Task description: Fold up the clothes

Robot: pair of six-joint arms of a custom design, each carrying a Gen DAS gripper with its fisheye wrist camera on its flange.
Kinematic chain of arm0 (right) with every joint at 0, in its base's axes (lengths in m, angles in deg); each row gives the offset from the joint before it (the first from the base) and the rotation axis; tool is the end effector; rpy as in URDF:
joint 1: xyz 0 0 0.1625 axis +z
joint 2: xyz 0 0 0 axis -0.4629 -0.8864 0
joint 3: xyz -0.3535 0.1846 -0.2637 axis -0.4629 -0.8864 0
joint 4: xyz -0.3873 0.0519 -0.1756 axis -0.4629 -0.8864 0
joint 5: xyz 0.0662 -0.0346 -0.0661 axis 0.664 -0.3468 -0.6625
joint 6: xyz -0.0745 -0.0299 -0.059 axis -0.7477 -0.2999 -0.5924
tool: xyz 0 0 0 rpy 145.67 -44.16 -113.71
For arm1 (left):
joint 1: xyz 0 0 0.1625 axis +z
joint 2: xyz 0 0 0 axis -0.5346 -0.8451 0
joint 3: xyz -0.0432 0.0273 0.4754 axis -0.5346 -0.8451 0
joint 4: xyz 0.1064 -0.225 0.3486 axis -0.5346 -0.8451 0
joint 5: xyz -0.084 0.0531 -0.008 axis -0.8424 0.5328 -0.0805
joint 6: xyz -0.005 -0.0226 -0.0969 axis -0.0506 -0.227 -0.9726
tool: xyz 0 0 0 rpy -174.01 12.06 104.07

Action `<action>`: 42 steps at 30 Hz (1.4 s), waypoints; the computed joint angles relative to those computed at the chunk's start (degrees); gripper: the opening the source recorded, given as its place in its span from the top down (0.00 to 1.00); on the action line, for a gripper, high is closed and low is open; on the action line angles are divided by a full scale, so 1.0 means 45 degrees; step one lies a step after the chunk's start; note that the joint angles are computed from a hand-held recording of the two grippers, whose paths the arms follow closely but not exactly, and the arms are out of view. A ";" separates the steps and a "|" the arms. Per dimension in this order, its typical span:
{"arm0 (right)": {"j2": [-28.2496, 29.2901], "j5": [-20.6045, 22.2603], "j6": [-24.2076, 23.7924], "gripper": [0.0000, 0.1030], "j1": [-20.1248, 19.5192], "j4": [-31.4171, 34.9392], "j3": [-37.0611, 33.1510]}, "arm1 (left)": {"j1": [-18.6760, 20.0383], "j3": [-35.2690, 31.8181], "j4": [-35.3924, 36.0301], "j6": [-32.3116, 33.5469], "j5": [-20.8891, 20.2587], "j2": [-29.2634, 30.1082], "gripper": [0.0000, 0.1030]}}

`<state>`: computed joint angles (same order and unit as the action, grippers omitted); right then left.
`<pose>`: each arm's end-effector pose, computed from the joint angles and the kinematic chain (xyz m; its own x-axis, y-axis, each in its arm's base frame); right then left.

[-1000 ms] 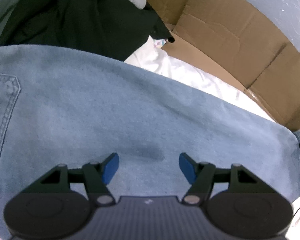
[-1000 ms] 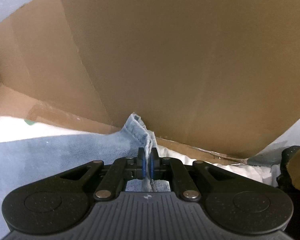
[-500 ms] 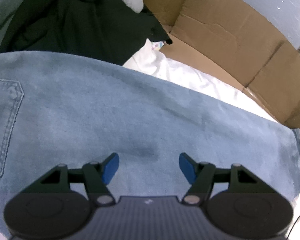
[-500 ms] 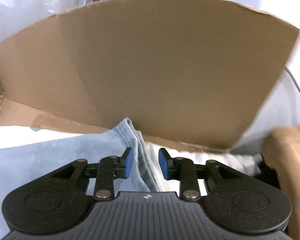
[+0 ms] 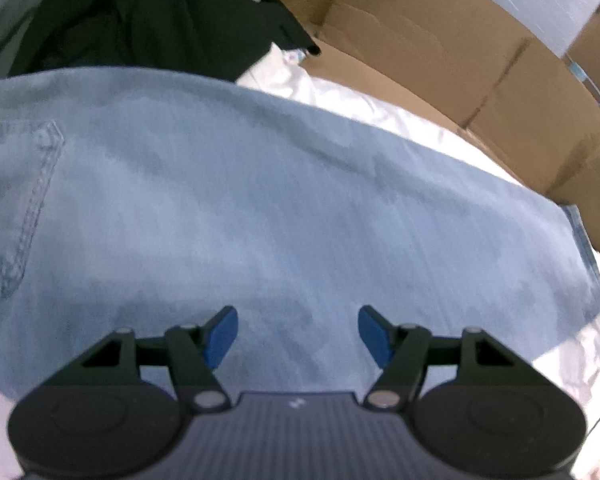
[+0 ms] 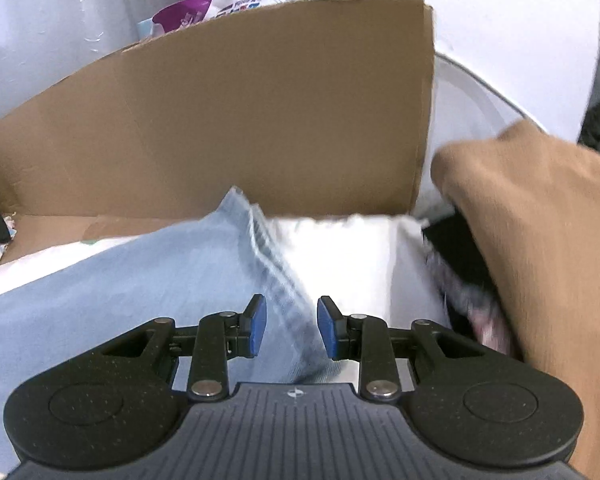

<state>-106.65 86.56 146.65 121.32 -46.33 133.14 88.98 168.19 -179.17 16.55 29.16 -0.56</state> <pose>0.0842 -0.3939 0.1801 -0.6885 0.5417 0.4823 -0.1307 0.5615 -0.8171 -0.0719 -0.4726 0.2812 -0.8497 -0.1136 -0.5149 0.1432 0.8901 -0.4327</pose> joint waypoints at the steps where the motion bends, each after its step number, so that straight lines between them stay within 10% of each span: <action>1: 0.0079 -0.0003 0.0409 0.66 0.0040 0.0060 0.0084 | -0.0032 0.0049 -0.0017 0.0018 -0.0054 0.0008 0.33; 15: 0.0698 -0.2112 0.5141 0.70 -0.0984 -0.0165 0.0994 | -0.0765 -0.0102 -0.0701 0.0922 -0.0085 0.1108 0.33; 20: 0.0122 -0.2743 0.4599 0.89 -0.1125 -0.0401 0.1381 | -0.1287 -0.0827 0.0115 0.1810 -0.0263 0.1568 0.33; 42: -0.1435 -0.4640 0.5145 0.98 -0.2045 -0.1651 0.2378 | -0.2407 -0.3022 -0.1197 0.5900 -0.2165 0.6098 0.27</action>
<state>-113.11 65.68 169.80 112.12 -53.76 143.84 78.15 154.59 -184.55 43.10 19.41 26.88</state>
